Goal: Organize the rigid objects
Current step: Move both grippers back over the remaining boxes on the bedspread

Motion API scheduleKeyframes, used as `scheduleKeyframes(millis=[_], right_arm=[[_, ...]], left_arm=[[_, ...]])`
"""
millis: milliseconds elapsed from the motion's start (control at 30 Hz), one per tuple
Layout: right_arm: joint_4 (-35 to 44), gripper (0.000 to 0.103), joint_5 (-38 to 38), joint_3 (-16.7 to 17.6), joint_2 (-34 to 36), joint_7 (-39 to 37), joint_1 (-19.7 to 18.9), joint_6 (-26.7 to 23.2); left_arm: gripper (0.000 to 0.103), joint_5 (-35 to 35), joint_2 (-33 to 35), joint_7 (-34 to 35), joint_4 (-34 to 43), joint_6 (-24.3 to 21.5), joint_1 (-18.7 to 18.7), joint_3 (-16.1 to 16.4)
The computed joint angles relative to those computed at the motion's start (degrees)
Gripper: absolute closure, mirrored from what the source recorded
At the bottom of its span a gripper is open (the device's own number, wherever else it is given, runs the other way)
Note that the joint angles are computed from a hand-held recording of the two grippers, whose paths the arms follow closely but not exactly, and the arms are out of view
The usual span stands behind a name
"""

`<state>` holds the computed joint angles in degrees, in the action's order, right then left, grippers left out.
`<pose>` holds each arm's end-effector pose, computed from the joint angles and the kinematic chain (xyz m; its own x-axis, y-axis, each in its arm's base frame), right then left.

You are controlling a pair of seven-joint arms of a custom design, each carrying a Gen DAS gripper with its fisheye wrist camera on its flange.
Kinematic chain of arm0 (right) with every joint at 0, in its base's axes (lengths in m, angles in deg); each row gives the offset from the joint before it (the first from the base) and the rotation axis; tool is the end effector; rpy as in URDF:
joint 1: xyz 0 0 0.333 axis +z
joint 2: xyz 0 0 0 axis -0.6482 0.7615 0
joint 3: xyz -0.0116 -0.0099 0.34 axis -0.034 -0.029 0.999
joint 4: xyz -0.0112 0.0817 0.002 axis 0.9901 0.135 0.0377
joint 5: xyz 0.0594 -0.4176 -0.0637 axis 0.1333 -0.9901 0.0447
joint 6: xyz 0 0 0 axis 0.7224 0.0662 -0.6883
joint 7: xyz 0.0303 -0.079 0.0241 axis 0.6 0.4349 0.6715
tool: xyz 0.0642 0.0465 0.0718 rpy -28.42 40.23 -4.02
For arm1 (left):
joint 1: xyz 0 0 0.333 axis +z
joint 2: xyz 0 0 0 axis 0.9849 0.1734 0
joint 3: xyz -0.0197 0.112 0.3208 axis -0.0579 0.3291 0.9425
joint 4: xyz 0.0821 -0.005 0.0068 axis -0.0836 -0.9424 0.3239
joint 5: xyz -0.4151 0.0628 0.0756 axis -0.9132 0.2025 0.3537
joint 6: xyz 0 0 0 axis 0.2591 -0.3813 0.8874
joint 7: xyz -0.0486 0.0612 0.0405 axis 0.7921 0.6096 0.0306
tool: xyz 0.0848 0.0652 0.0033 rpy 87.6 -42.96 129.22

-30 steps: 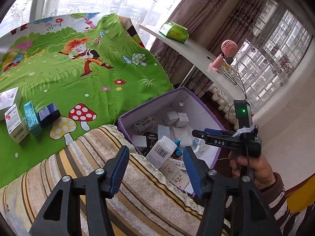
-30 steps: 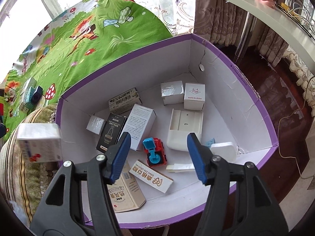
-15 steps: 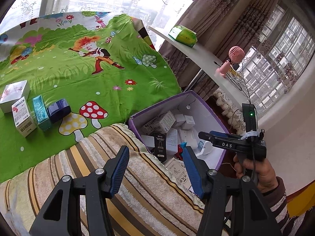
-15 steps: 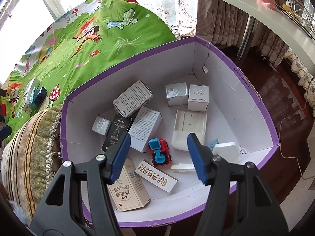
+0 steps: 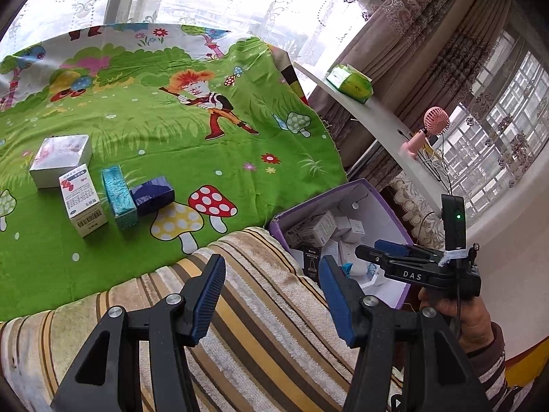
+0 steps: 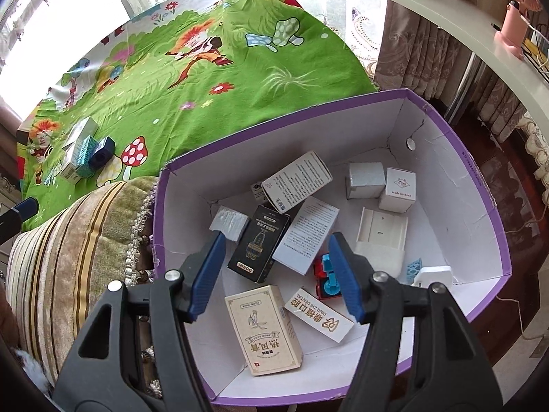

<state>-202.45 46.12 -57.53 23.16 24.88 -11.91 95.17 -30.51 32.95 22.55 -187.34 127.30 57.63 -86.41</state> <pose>0.5916 0.3186 0.3230 0.2210 -0.9637 -0.1497 -0.8741 -0.1277 -0.4687 0.5178 -0.3690 0.3737 -0.1441 -0.9063 0.3973 -0.8160 -0.1184 -0.5659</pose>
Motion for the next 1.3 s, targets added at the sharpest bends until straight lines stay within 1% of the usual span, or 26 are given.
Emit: scheduleKeyframes(millis=[67,200,300,400,500,600,633,667,767,833,933,1000,1100,1200,1300], right_arm=[[1.12,0.036,0.03,0.56,0.59,-0.67,0.14,-0.26],[3.57,0.036,0.56,1.59,1.82,-2.37,0.39,-0.84],[5.62,0.036,1.03,2.11,2.88,-3.64,0.76,-1.44],[7.70,0.036,1.38,2.47,3.96,-4.66,1.27,-1.89],[9.78,0.036,1.74,2.71,5.06,-5.52,1.93,-2.18],[12.27,0.035,1.95,2.76,6.50,-5.93,2.71,-2.63],[13.13,0.033,2.25,2.94,7.04,-6.11,2.80,-2.70],[14.04,0.032,2.60,3.16,7.62,-6.32,2.88,-2.78],[17.47,0.032,2.26,2.64,9.66,-6.19,4.18,-3.90],[19.73,0.032,2.15,2.74,10.98,-6.60,4.65,-4.72],[22.85,0.032,1.65,2.54,12.75,-6.86,5.73,-5.75],[24.61,0.032,1.55,2.84,13.77,-7.50,6.11,-6.33],[27.31,0.032,1.28,3.18,15.36,-8.68,6.80,-7.64],[29.65,0.032,1.14,3.45,16.78,-9.59,7.59,-8.73],[31.80,0.032,0.94,3.79,18.20,-10.89,8.36,-9.52]], left_arm=[[0.045,1.16,-1.08,-2.21,-1.11,0.08,-1.71,3.01],[0.045,5.36,-2.80,-7.38,-2.89,-0.29,-3.85,7.63],[0.045,9.30,-3.65,-11.57,-3.64,-1.24,-3.90,9.36],[0.045,13.41,-4.35,-15.47,-3.89,-2.78,-3.12,10.05],[0.045,16.07,-4.51,-17.78,-3.44,-5.26,-1.48,9.45],[0.045,16.91,-4.26,-19.27,-2.58,-8.24,0.82,8.09],[0.045,16.45,-4.03,-19.06,-2.17,-9.42,1.83,7.29],[0.045,15.82,-3.73,-18.93,-1.66,-10.72,2.83,6.45],[0.045,12.28,-2.38,-17.32,-0.42,-12.23,6.02,3.86],[0.045,9.75,-1.27,-16.42,0.55,-13.21,7.29,2.90],[0.045,4.94,0.40,-14.75,1.65,-13.50,9.18,1.66],[0.045,2.98,1.47,-14.44,2.53,-13.54,9.61,1.68],[0.045,0.79,3.08,-13.59,4.33,-14.98,9.95,1.60],[0.045,0.37,4.41,-14.25,6.01,-16.72,9.35,2.41],[0.045,-0.96,5.77,-13.32,7.28,-17.39,9.93,2.12]])
